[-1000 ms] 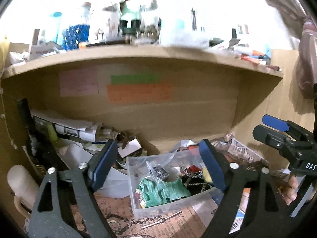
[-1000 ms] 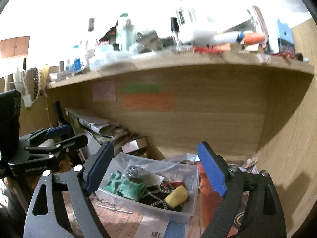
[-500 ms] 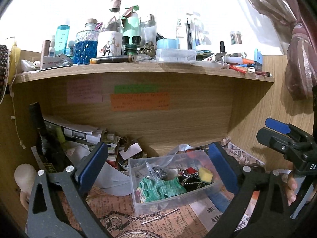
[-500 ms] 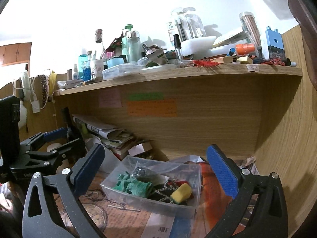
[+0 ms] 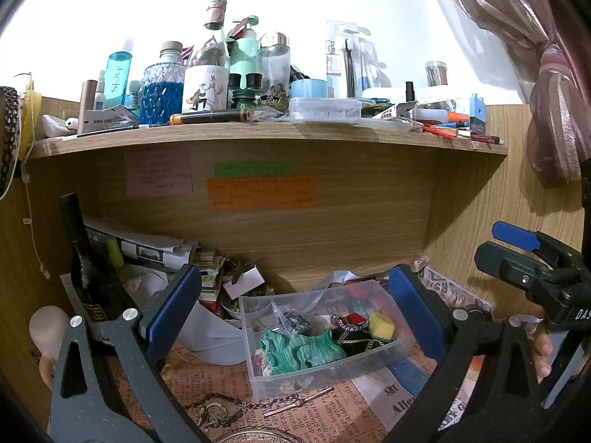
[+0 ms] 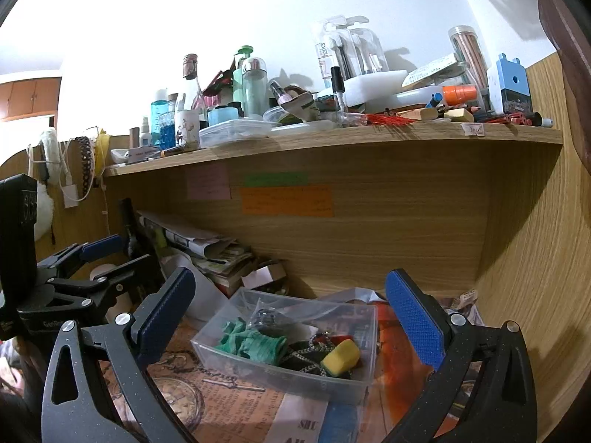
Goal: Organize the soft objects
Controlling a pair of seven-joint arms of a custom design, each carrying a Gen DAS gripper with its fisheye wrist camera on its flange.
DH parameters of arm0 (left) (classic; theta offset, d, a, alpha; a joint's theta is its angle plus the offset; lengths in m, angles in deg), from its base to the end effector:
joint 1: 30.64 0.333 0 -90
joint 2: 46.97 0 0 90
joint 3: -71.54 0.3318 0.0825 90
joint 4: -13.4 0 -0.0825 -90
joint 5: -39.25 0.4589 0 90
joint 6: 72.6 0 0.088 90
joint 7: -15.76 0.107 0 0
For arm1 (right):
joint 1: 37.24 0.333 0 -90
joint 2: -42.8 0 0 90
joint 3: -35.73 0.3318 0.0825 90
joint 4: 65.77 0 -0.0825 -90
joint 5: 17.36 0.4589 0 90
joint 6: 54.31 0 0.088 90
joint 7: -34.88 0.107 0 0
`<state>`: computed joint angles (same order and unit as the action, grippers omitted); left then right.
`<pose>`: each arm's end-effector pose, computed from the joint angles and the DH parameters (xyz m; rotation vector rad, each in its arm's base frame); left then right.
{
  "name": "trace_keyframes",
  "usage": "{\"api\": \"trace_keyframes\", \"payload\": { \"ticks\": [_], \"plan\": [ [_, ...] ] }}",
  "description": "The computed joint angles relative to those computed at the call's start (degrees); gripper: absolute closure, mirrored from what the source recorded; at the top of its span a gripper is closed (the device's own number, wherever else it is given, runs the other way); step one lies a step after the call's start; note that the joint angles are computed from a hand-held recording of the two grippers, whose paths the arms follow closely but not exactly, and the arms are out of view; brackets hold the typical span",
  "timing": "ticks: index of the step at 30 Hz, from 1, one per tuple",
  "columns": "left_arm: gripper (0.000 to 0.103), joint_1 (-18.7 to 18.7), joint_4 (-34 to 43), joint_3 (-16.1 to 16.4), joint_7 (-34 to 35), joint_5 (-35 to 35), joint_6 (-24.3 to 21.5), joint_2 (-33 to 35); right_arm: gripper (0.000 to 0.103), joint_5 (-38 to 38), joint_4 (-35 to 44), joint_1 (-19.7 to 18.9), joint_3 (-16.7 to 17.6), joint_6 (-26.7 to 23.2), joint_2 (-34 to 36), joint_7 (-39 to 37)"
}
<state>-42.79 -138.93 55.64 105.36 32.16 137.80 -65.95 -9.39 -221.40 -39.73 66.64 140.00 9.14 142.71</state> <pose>0.4332 -0.2190 0.4748 -1.1418 1.6898 -1.3406 0.4053 0.2167 0.4989 -1.5168 1.3091 -0.7754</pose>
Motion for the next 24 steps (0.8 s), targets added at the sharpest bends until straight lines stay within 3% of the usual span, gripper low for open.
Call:
{"api": "trace_keyframes", "payload": {
  "ticks": [24],
  "plan": [
    [0.000, -0.11, -0.05, -0.26, 0.54, -0.60, 0.05, 0.06, 0.000, 0.26, -0.32, 1.62, -1.16, 0.19, -0.12, -0.67]
  ]
}}
